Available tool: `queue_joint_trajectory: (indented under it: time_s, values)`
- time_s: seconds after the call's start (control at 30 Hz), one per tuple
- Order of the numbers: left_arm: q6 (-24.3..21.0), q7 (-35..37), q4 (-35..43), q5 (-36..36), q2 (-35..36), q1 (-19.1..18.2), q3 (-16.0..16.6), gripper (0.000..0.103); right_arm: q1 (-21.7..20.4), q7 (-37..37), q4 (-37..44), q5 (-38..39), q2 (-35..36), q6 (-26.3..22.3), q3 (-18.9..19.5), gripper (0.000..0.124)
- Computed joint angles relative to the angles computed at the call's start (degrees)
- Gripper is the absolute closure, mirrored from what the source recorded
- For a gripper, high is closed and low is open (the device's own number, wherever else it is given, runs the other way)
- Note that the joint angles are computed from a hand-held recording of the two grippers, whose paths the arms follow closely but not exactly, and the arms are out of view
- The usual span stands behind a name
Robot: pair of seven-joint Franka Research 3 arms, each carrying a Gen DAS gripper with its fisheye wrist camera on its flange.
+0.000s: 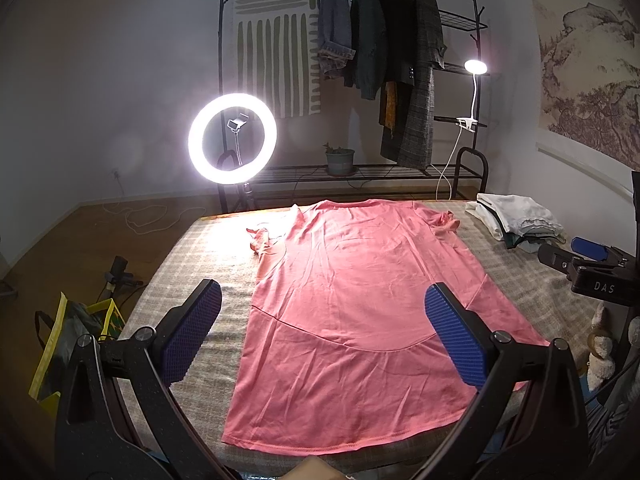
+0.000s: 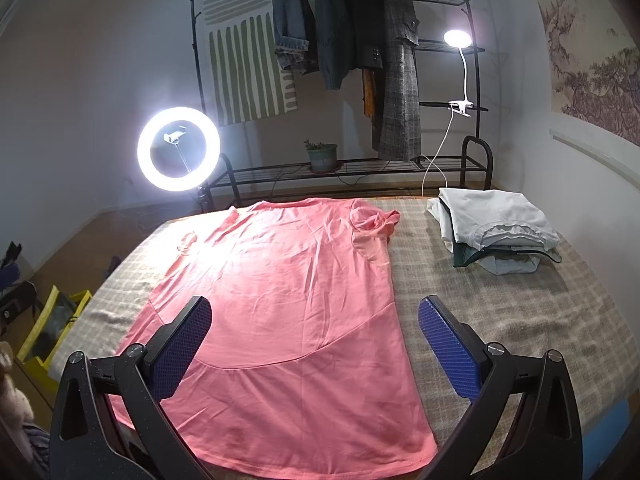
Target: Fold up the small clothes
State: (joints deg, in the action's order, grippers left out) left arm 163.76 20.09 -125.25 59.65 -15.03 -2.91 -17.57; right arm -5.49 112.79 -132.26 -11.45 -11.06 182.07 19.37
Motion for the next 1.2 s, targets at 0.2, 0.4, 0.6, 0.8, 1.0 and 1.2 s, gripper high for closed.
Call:
queue_joint_trajectory:
  time_s: [0.2, 0.4, 0.6, 0.8, 1.0, 1.2]
  values:
    - [0.1, 0.1, -0.1, 0.0, 0.0, 0.0, 0.1, 0.000, 0.0, 0.3, 0.1, -0.3, 0.0, -0.1, 0.0, 0.021]
    - [0.0, -0.2, 0.1, 0.1, 0.1, 0.0, 0.1, 0.000, 0.3, 0.3, 0.2, -0.3, 0.1, -0.2, -0.3, 0.021]
    - [0.1, -0.4, 0.1, 0.4, 0.1, 0.1, 0.1, 0.000, 0.4, 0.4, 0.2, -0.5, 0.1, -0.2, -0.4, 0.021]
    - [0.1, -0.2, 0.0, 0.2, 0.1, 0.0, 0.2, 0.000, 1.0, 0.1, 0.2, -0.1, 0.2, -0.3, -1.0, 0.021]
    - [0.3, -0.3, 0.0, 0.3, 0.1, 0.1, 0.2, 0.000, 0.9, 0.3, 0.2, -0.3, 0.2, -0.3, -0.8, 0.021]
    - [0.4, -0.2, 0.0, 0.2, 0.1, 0.2, 0.2, 0.000, 0.8, 0.5, 0.3, -0.5, 0.2, -0.4, -0.8, 0.021]
